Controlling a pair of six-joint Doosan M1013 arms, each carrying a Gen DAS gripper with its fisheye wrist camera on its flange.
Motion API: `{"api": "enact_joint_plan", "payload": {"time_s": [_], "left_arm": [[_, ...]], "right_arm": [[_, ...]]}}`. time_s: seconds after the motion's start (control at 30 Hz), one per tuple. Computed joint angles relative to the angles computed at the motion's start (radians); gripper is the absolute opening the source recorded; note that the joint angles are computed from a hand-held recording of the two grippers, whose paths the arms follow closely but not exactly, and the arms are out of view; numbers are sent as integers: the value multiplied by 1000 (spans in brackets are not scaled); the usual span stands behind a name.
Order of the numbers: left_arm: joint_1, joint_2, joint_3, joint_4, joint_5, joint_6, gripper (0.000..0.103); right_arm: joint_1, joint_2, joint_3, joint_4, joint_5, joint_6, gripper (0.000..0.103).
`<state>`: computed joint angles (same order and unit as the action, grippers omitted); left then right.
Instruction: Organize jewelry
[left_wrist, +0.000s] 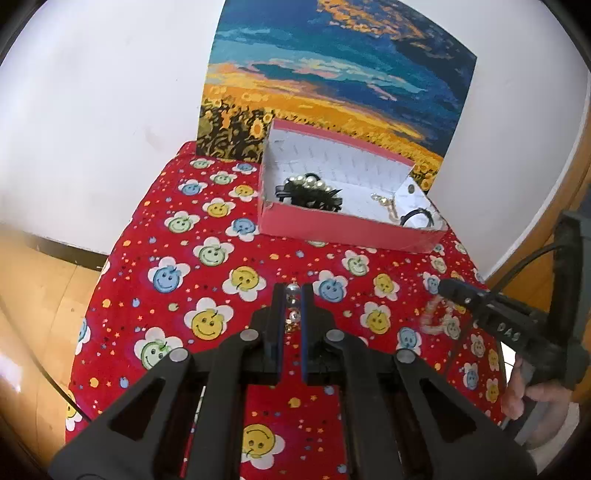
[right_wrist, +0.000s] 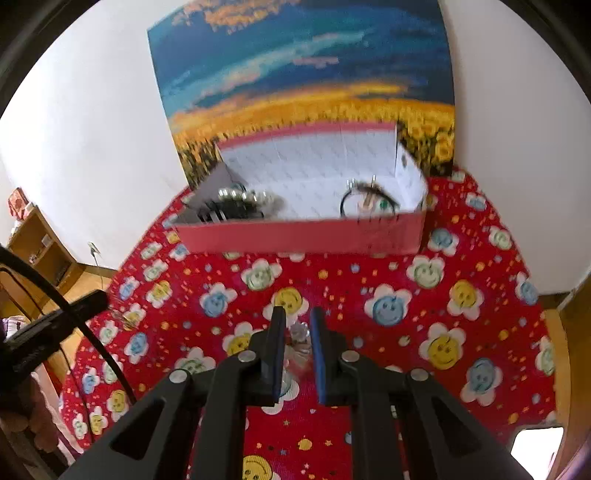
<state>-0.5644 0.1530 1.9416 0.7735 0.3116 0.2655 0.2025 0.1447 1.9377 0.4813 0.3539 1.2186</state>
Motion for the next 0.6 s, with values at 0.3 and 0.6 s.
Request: {"api": "enact_joint_plan", "payload": {"time_s": [0.3, 0.6], "left_arm": [[-9, -9, -16, -10, -1, 44, 0], [-1, -6, -61, -35, -9, 130, 0]], "right_arm": [[-28, -45, 2, 135, 18, -139, 15], [-35, -55, -15, 109, 12, -140, 15]]}}
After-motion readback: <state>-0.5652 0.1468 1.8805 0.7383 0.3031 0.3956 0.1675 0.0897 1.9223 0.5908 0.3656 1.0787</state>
